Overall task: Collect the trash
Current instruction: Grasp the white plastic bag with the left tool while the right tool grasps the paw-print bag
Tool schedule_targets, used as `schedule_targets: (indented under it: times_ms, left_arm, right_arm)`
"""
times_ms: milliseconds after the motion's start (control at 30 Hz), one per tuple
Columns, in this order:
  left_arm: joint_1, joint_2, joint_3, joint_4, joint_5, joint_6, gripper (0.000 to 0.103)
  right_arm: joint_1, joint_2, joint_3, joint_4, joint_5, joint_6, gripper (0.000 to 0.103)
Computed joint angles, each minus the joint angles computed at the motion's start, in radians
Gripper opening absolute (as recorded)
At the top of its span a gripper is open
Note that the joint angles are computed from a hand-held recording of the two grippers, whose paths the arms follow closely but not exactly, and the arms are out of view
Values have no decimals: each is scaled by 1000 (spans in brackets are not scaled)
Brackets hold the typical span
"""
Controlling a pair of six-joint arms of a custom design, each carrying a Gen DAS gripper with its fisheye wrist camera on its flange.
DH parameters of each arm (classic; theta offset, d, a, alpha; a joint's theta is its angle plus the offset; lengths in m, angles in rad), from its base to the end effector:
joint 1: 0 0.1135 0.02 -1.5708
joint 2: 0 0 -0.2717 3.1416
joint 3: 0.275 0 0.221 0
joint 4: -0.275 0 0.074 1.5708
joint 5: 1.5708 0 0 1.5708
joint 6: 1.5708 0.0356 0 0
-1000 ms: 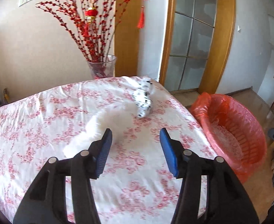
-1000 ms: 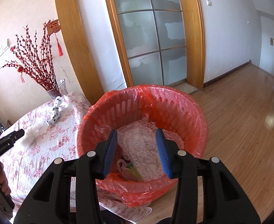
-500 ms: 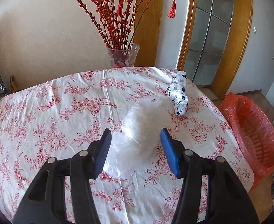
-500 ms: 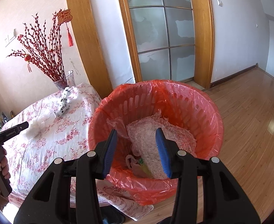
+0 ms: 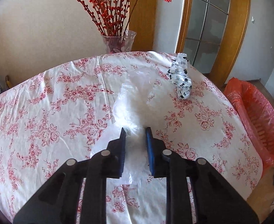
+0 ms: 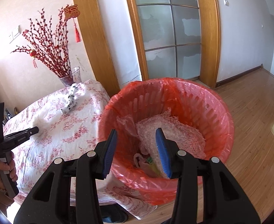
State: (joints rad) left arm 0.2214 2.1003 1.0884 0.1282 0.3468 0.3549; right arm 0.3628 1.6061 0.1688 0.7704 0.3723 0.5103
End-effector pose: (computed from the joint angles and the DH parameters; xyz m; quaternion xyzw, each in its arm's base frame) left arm 0.3822 0.0736 0.1164 0.1199 0.9215 -0.0615 0.3643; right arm 0.1931 0.0594 0.1159 0.1458 0.8757 0.0306 0.4593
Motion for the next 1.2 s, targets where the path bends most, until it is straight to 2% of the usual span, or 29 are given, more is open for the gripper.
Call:
schedule_targets:
  times_ms: [300, 567, 733, 967, 1067, 1133, 1200]
  left_arm:
    - [148, -25, 30, 1, 27, 2, 20]
    - [256, 20, 174, -96, 66, -14, 20]
    - [280, 59, 253, -143, 95, -39, 20]
    - [281, 79, 289, -166, 127, -49, 20]
    - [276, 86, 298, -175, 133, -53, 20]
    - [271, 84, 296, -178, 135, -56, 20]
    - [267, 76, 284, -174, 140, -54, 20]
  right_arm:
    - [105, 109, 204, -79, -22, -22, 44]
    - [157, 338, 567, -253, -72, -61, 43]
    - [137, 493, 851, -428, -128, -53, 30]
    - [107, 696, 1233, -701, -125, -4, 29]
    - [91, 754, 1314, -764, -141, 11, 29]
    - [95, 778, 1340, -784, -117, -17, 21]
    - [100, 753, 1293, -753, -106, -45, 10]
